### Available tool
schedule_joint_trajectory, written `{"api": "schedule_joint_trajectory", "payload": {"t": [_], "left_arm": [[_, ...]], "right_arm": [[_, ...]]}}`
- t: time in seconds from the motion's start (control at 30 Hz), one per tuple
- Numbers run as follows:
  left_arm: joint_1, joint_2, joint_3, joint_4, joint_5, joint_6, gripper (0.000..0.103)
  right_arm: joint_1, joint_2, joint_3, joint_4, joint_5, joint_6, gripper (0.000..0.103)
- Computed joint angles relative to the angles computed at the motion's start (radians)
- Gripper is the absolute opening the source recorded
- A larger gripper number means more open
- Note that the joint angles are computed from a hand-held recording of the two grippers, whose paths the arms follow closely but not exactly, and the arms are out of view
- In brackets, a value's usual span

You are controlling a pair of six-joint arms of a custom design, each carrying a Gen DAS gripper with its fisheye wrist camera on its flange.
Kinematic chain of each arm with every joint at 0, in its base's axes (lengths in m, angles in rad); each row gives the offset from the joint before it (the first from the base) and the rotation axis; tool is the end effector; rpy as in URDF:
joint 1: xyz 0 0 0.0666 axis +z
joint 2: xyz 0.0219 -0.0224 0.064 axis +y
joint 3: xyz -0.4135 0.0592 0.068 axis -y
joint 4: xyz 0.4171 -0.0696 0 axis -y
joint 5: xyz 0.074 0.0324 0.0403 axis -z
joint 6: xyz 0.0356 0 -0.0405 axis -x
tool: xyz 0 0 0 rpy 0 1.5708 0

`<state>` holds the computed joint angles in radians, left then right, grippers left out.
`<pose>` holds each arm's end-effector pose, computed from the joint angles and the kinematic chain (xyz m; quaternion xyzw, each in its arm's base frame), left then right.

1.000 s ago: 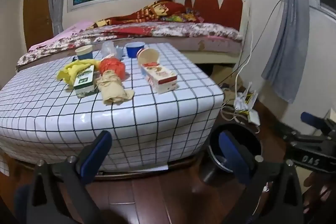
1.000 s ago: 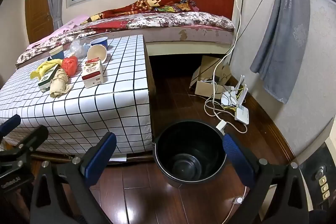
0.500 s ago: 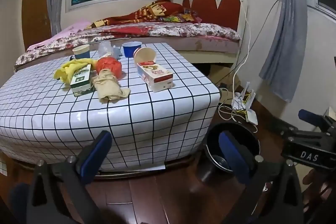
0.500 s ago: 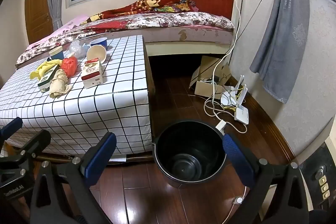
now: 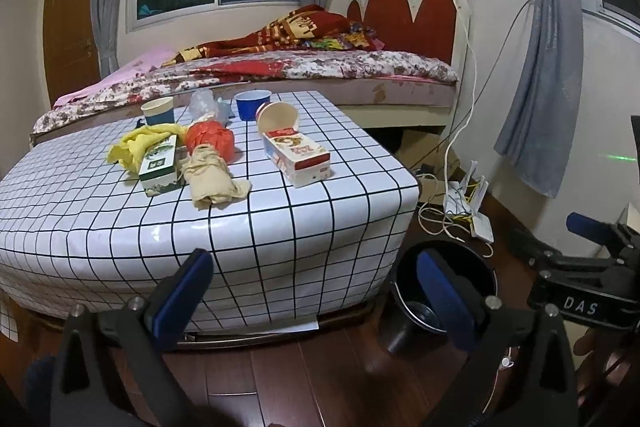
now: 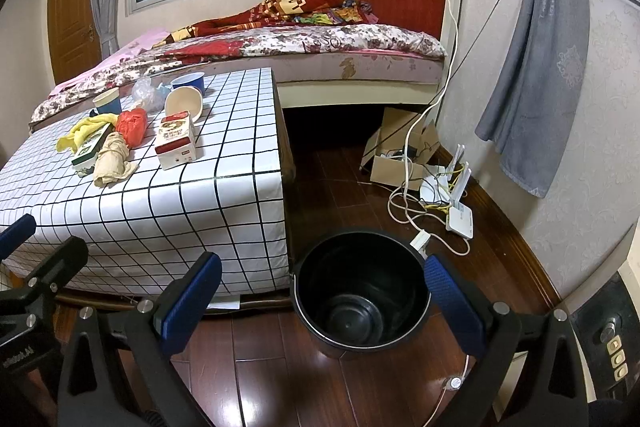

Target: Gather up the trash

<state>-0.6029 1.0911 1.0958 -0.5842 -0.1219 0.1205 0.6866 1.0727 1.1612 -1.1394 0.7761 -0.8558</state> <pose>0.3316 -0.2235 0.4707 0.1816 0.8595 -0.1179 0.4630 0.2858 0.2015 0.4768 0.1725 0.8831 -0.0964 0.4255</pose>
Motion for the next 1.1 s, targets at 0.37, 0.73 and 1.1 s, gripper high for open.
{"api": "schedule_joint_trajectory", "payload": {"t": [0.37, 0.73, 1.1], "left_arm": [[0.001, -0.002, -0.001, 0.003, 0.001, -0.011, 0.102], [0.008, -0.002, -0.001, 0.004, 0.002, -0.010, 0.102], [0.011, -0.008, -0.009, 0.008, 0.001, -0.009, 0.102]], "right_arm": [[-0.002, -0.007, 0.000, 0.001, 0.011, 0.011, 0.102], [0.011, -0.005, 0.006, 0.005, 0.036, 0.024, 0.102], [0.015, -0.004, 0.005, 0.003, 0.039, 0.021, 0.102]]}}
